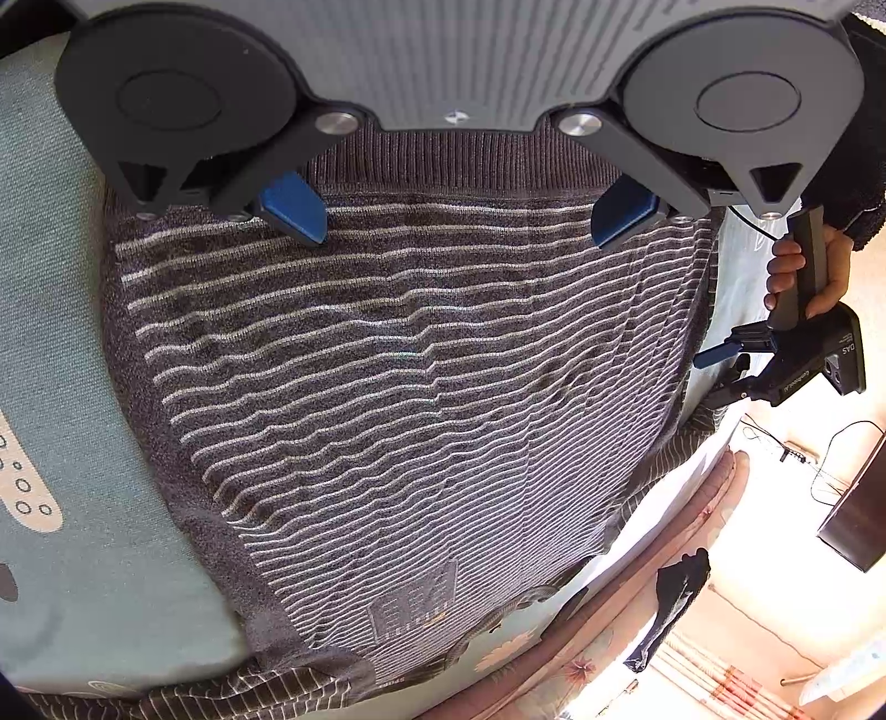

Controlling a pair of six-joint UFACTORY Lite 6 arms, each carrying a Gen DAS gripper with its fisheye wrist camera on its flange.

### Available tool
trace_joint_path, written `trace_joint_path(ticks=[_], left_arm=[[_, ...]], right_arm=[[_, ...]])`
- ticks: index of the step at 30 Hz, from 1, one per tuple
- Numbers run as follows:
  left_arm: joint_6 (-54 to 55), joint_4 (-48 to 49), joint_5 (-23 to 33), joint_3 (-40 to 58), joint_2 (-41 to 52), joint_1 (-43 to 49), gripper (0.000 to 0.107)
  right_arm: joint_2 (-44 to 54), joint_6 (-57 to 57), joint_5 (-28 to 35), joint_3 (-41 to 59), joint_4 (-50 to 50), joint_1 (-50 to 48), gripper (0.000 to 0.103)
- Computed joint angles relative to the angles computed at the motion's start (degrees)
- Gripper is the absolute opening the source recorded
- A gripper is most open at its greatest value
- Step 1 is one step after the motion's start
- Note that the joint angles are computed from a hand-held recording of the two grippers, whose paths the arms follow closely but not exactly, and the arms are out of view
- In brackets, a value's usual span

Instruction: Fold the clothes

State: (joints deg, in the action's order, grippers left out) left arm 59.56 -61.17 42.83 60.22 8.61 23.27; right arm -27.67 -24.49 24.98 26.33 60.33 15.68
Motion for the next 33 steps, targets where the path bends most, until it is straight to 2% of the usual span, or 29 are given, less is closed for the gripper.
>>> trace_joint_path(ticks=[6,15,19,22,24,26,29,31,33], left_arm=[[2.3,-0.1,0.4,-1.2,0.4,1.6,0.094],[5.6,4.2,1.7,-12.0,-11.1,4.6,0.095],[0.2,10.3,-0.4,-13.3,-16.4,2.5,0.095],[4.0,6.8,2.4,-14.8,-20.4,2.3,0.095],[4.4,7.1,0.3,-16.2,-22.1,-0.7,0.096],[2.4,9.2,-3.2,-17.2,-21.9,-3.4,0.096],[1.8,9.9,-4.9,-17.6,-18.5,-2.4,0.095],[3.0,9.7,-3.6,-18.1,-18.8,-0.1,0.096],[-1.8,13.4,-2.1,-18.0,-21.1,0.9,0.095]], right_arm=[[-0.4,-0.7,-0.4,-0.5,1.1,0.1,0.103],[-0.5,-0.7,-0.9,-0.6,0.7,0.6,0.103],[-0.6,-0.8,-0.9,-0.6,0.7,0.5,0.103],[-0.7,-0.3,-1.2,-0.6,-0.2,0.9,0.103],[-0.7,0.7,-1.8,-0.6,-1.0,1.6,0.103],[-0.7,1.7,-2.2,-0.4,-2.1,2.0,0.103],[-0.9,1.9,-2.5,-0.5,-2.5,2.3,0.103],[-1.3,1.5,-2.5,-0.9,-2.0,2.3,0.103],[-1.7,0.8,-2.3,-1.3,-1.3,2.0,0.103]])
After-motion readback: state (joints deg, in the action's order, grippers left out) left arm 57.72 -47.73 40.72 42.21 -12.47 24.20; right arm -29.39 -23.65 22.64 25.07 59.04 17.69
